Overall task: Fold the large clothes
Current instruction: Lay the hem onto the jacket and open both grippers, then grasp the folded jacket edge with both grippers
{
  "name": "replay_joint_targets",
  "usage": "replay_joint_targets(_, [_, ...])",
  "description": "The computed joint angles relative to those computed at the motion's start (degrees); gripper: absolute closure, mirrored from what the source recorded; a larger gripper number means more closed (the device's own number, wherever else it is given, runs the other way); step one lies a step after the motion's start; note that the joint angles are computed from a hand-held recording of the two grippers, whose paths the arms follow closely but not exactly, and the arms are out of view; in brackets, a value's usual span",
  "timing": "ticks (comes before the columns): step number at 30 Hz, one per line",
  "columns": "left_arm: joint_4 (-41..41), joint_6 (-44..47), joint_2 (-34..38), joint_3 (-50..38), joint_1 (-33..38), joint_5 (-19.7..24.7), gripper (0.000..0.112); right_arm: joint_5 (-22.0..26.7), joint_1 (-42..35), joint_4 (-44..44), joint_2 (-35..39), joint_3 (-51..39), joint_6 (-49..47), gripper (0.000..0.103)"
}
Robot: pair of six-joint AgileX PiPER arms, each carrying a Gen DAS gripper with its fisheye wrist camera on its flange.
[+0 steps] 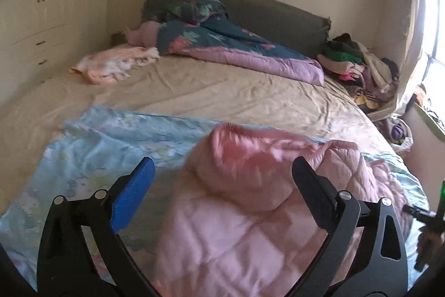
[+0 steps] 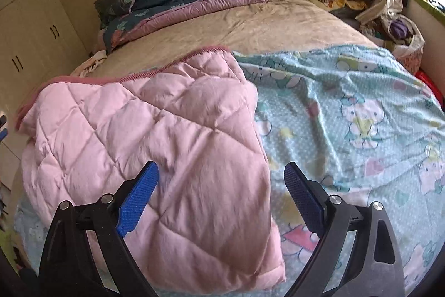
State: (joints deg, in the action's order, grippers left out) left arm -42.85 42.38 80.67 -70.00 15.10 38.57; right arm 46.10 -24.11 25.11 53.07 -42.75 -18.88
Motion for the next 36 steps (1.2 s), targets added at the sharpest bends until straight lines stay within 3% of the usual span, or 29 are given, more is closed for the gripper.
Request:
replay_joint_targets(5, [-0.3,4.0,3.3,3.9,3.9,0.1,0.02,-3.5,3.8,-4.2,2.9,-1.4,3.1,0.012])
replay_joint_targets(8, [-2.0,7.9,8.2,4.6,5.5,3.7,0.019,-4.7,4.3,-4.8,4.8,-2.0,3.2,0.012])
replay_joint_targets(10, [-2.0,8.7,9.9,5.6,4.9,3.1,0.019,-5.7,4.9,-4.9,6.0,-2.2,3.3,0.012])
replay_joint_targets(12, [-4.9,12.4,10.8,6.6,4.9,4.2,0.019,-6.7,6.3,-6.7,6.5,-2.0,5.4,0.02])
replay_joint_targets(13, [-5.9,13.8,10.6,7.4,4.6,3.8,0.027,-7.2,6.6,-6.4,6.5,-1.7,5.0,0.039])
replay_joint_targets(14, [-6.9,15.3,10.1,8.3,3.7,2.8,0.054,-8.1,8.4,-8.4,6.1,-1.3,7.0,0.052])
replay_joint_targets(15, [-6.4,15.5,9.4,9.0,2.6,1.0,0.067,-9.9,10.7,-12.6,5.4,-0.7,10.8,0.06])
replay_joint_targets(16, [-5.6,15.2,8.5,9.7,1.5,-1.1,0.087,-11.0,12.5,-15.6,5.0,-0.5,14.2,0.074])
replay_joint_targets(18, [-5.6,14.8,7.6,9.1,0.6,-1.8,0.098,-11.9,15.0,-21.2,4.7,-1.1,21.5,0.08])
replay_joint_targets(22, [-4.6,10.8,8.9,4.4,-0.3,-2.6,0.1,-13.4,17.3,-28.8,7.3,-5.5,31.5,0.084])
replay_joint_targets(25, [1.0,3.4,11.1,0.1,-3.3,-4.9,0.1,-14.2,17.2,-30.6,11.0,-9.1,34.3,0.084])
replay_joint_targets(29, [11.2,-7.3,15.5,-3.4,-7.4,-8.6,0.1,-13.5,20.6,-42.3,17.9,-13.3,44.6,0.084])
replay_joint_targets(36, [15.6,-13.3,20.6,-4.9,-8.8,-10.3,0.099,-16.0,19.9,-45.6,25.7,-13.0,48.9,0.084])
